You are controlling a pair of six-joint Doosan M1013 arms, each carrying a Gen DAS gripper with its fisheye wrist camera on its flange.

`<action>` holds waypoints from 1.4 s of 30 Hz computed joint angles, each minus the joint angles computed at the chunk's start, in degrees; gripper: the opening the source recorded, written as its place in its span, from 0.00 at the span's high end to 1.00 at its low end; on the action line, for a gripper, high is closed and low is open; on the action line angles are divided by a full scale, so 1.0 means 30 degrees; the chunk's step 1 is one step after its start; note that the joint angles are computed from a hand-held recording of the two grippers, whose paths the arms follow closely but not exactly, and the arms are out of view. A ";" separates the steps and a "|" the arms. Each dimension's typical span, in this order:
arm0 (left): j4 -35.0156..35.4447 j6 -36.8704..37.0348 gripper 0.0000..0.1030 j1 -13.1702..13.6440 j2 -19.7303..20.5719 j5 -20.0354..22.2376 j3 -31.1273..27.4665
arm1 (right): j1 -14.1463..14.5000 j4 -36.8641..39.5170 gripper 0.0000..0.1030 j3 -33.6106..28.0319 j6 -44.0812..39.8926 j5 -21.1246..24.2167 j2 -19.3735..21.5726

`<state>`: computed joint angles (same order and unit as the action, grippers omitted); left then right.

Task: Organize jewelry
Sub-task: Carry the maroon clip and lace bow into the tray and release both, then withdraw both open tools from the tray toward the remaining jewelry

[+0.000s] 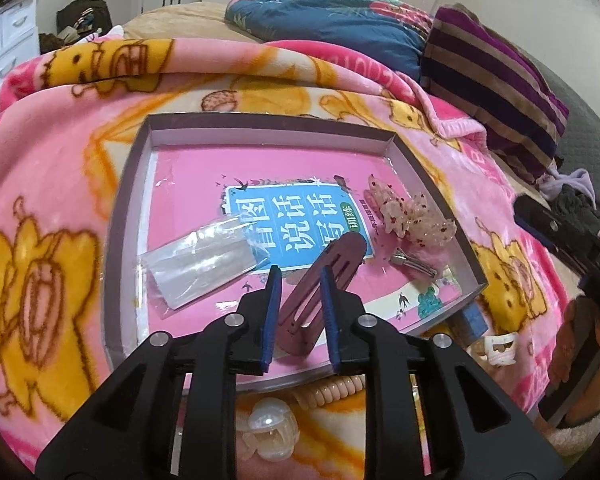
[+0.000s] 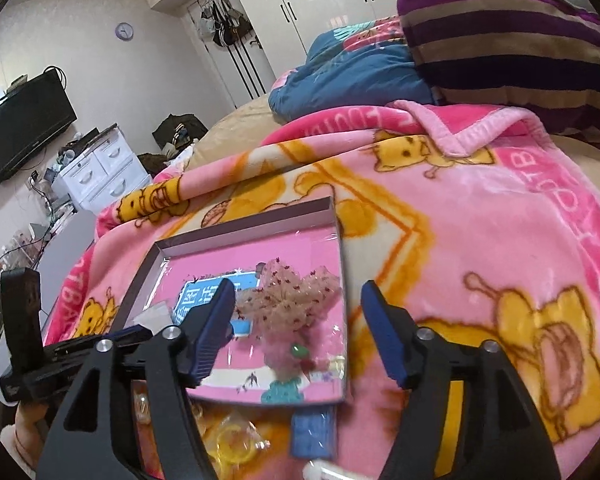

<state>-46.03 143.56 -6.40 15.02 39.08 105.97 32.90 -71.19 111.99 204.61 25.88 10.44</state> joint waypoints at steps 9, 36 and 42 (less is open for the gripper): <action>-0.1015 -0.0201 0.34 0.0683 -0.0931 -0.0362 0.0491 | 0.0584 -0.0621 0.23 0.0929 0.0901 0.0834 -0.1107; -0.2197 0.0312 0.09 0.2335 -0.3707 -0.1678 0.2211 | 0.2066 -0.1726 0.19 0.1484 0.0504 0.1363 -0.2599; -0.1851 0.0319 0.09 0.2358 -0.3957 -0.1739 0.2489 | 0.2317 -0.1597 0.19 0.1513 0.0013 0.1287 -0.2756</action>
<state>-51.59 144.52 0.67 3.15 33.87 113.44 39.85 -75.98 116.53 204.65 29.74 2.18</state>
